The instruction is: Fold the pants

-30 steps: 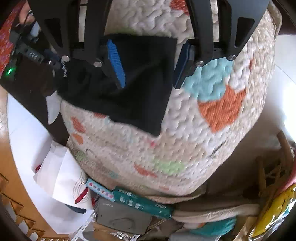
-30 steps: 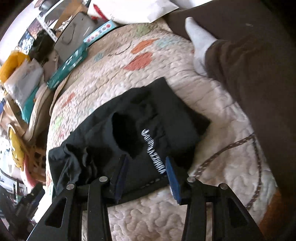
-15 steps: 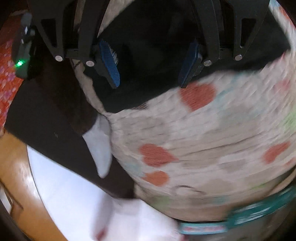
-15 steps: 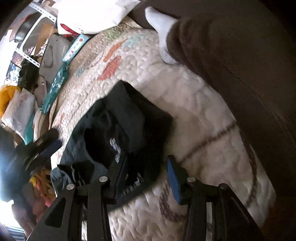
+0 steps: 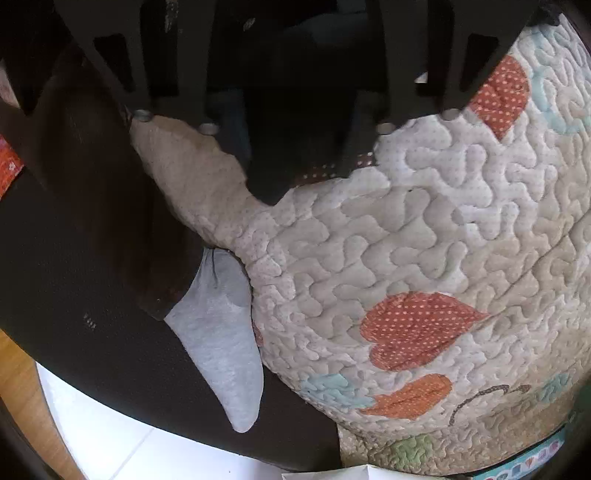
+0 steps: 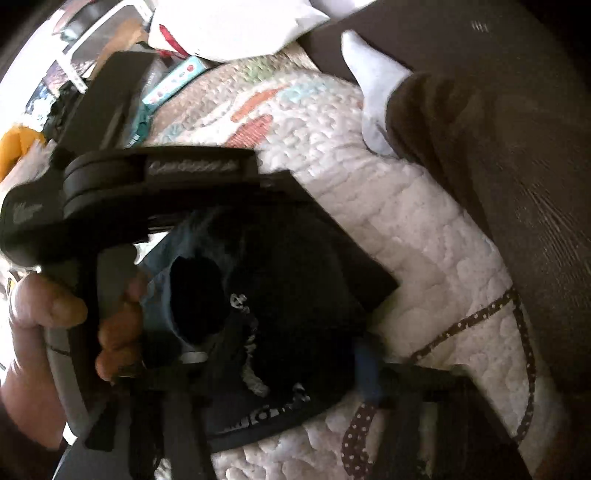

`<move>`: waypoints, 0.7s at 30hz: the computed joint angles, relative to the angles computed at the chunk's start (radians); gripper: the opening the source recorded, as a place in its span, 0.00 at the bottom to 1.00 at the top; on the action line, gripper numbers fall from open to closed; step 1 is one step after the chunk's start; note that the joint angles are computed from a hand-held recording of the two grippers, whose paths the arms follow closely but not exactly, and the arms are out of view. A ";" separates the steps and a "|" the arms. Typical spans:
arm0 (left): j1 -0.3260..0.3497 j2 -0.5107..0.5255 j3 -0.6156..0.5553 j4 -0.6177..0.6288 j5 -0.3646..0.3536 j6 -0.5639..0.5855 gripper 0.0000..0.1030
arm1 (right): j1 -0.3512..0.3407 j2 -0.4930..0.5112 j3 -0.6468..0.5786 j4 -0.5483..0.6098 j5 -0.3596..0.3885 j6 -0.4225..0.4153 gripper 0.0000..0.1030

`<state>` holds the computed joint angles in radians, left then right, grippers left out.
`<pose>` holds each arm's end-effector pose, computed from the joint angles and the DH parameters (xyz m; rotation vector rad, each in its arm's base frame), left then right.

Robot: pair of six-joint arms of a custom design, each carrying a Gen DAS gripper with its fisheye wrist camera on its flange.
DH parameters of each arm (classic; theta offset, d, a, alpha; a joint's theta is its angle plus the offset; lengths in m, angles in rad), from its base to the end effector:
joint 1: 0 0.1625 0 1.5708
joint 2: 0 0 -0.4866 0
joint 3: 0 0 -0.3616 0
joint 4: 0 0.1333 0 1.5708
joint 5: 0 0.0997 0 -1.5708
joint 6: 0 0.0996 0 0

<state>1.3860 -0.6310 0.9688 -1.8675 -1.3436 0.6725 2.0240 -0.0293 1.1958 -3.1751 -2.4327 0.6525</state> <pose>0.0006 -0.8442 0.2287 1.2232 2.6601 0.1390 0.3787 -0.6458 -0.1721 -0.4877 -2.3863 1.0437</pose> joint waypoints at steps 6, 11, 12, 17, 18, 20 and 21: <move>0.003 -0.064 0.035 -0.042 -0.046 0.006 0.24 | 0.013 -0.038 0.036 -0.031 0.083 -0.033 0.22; 0.016 -0.132 0.010 -0.027 -0.109 -0.002 0.24 | 0.075 -0.013 -0.037 -0.041 0.065 -0.206 0.22; 0.024 -0.147 -0.001 -0.022 -0.117 -0.005 0.24 | 0.083 -0.009 -0.048 -0.039 0.072 -0.226 0.22; 0.076 -0.181 -0.062 -0.003 -0.131 -0.043 0.24 | 0.115 0.036 -0.181 0.073 0.149 -0.326 0.21; 0.096 -0.181 -0.090 0.015 -0.140 -0.065 0.24 | 0.118 0.053 -0.227 0.118 0.166 -0.341 0.21; 0.132 -0.175 -0.136 0.034 -0.164 -0.107 0.24 | 0.122 0.073 -0.280 0.177 0.201 -0.347 0.21; 0.145 -0.175 -0.147 0.037 -0.175 -0.121 0.24 | 0.124 0.093 -0.330 0.224 0.225 -0.353 0.21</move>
